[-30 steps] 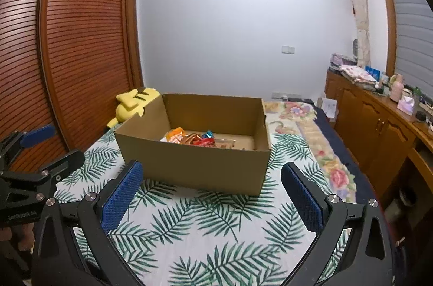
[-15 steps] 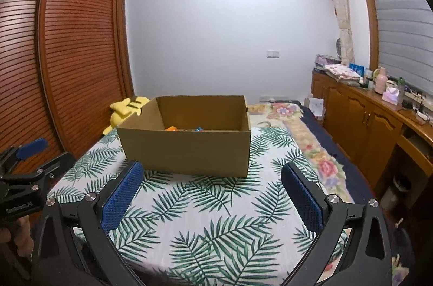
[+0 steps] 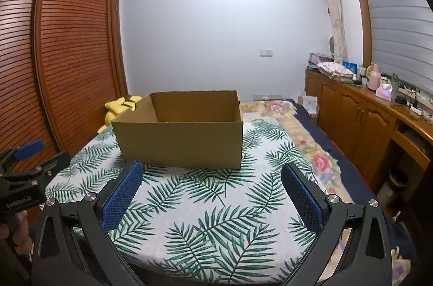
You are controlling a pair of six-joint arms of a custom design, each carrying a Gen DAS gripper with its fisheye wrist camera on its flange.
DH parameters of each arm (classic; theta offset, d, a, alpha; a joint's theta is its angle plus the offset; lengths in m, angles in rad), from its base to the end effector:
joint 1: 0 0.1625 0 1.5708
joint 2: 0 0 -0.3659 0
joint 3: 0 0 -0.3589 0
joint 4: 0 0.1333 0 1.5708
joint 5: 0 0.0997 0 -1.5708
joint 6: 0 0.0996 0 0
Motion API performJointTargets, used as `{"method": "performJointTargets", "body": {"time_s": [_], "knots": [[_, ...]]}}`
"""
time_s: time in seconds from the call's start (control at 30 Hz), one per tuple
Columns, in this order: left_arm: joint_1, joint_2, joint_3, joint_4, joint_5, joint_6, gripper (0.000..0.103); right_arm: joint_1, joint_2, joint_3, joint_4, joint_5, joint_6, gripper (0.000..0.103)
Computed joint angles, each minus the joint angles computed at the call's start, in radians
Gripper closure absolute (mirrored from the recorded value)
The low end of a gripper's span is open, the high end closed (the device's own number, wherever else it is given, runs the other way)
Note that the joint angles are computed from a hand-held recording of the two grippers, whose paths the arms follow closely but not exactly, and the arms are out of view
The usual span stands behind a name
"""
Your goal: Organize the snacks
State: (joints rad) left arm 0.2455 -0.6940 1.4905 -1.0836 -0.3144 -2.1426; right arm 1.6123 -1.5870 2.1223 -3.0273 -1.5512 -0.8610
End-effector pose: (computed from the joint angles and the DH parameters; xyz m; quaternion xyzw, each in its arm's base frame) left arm -0.4596 -0.3502 0.0356 0.0653 0.7345 -0.5432 0.4015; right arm 0.1535 -0.4364 0.3644 0.3945 -0.8042 0.4112 0.1690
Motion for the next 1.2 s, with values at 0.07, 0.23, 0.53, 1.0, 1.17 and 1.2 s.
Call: {"method": "performJointTargets", "body": {"time_s": [0.07,0.23,0.53,1.0,1.17,1.2], "knots": [[-0.002,0.002,-0.005,0.016,-0.001,-0.011,0.012,0.0,-0.004,0.004,0.0,-0.003,-0.004,0.0],[-0.004,0.0,-0.001,0.009,-0.004,-0.008,0.012,-0.004,-0.007,0.006,0.003,-0.005,-0.005,0.0],[-0.007,0.003,-0.008,0.024,-0.002,-0.017,0.012,-0.006,-0.008,0.006,0.006,-0.004,-0.007,0.0],[-0.013,0.003,-0.009,0.023,-0.004,-0.018,0.011,-0.005,-0.005,0.0,0.003,-0.008,-0.007,0.0],[-0.013,0.005,-0.013,0.031,-0.005,-0.023,0.011,-0.004,-0.004,-0.001,0.004,-0.009,-0.008,0.0],[-0.013,0.005,-0.013,0.031,-0.005,-0.023,0.011,-0.004,-0.005,-0.001,0.005,-0.008,-0.009,0.0]]}}
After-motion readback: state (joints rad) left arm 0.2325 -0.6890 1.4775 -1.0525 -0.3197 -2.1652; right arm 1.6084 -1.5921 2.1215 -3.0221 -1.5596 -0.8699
